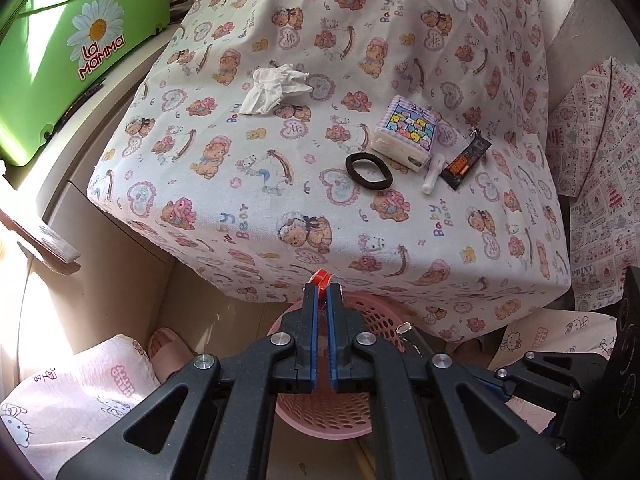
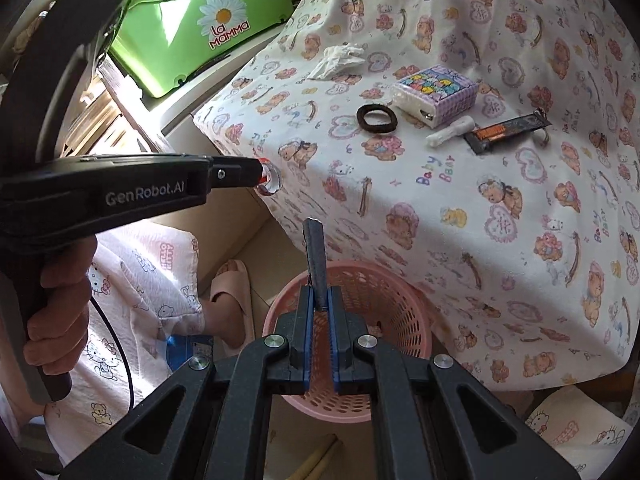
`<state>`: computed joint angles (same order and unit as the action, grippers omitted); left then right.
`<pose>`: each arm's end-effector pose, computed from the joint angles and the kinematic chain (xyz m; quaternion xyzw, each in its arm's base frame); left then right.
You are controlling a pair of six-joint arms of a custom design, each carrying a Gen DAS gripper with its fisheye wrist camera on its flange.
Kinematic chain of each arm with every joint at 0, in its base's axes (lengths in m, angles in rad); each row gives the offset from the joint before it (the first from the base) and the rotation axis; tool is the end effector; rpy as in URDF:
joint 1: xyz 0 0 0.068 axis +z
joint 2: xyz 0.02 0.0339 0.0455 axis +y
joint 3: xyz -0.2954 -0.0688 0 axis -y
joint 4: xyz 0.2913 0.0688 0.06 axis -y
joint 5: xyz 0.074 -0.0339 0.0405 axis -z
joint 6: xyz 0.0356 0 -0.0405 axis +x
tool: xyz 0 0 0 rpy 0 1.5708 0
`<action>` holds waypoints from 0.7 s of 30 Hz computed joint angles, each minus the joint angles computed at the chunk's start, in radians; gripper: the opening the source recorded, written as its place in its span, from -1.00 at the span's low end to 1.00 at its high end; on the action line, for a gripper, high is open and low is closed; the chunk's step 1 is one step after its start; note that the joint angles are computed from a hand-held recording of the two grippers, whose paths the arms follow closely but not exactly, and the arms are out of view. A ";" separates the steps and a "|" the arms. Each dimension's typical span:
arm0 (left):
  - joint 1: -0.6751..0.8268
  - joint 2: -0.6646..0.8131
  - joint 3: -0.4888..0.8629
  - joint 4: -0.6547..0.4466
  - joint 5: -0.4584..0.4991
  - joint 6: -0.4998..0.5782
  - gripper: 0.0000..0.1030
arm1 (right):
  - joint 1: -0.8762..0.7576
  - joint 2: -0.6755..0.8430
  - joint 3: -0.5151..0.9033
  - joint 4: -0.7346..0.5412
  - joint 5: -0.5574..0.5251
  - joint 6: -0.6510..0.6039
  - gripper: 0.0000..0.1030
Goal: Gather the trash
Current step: 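Carry the red cap and dark cylinder in both tools over the pink basket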
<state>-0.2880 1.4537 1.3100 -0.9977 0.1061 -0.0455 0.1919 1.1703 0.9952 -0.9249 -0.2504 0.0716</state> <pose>0.3133 -0.0968 0.3251 0.1292 0.9671 -0.0864 0.2012 0.2450 0.0566 0.2972 -0.0871 0.9613 0.1508 0.2134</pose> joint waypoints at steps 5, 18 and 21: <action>-0.007 0.067 0.008 -0.048 0.000 0.008 -0.94 | -0.017 0.070 -0.015 -0.030 -0.049 0.021 -0.85; -0.024 0.277 0.010 -0.080 -0.016 -0.051 -0.93 | 0.019 0.237 -0.082 0.035 0.057 0.093 -0.85; -0.036 0.306 -0.003 -0.067 -0.036 -0.060 -0.93 | 0.015 0.284 -0.099 0.057 0.065 0.112 -0.85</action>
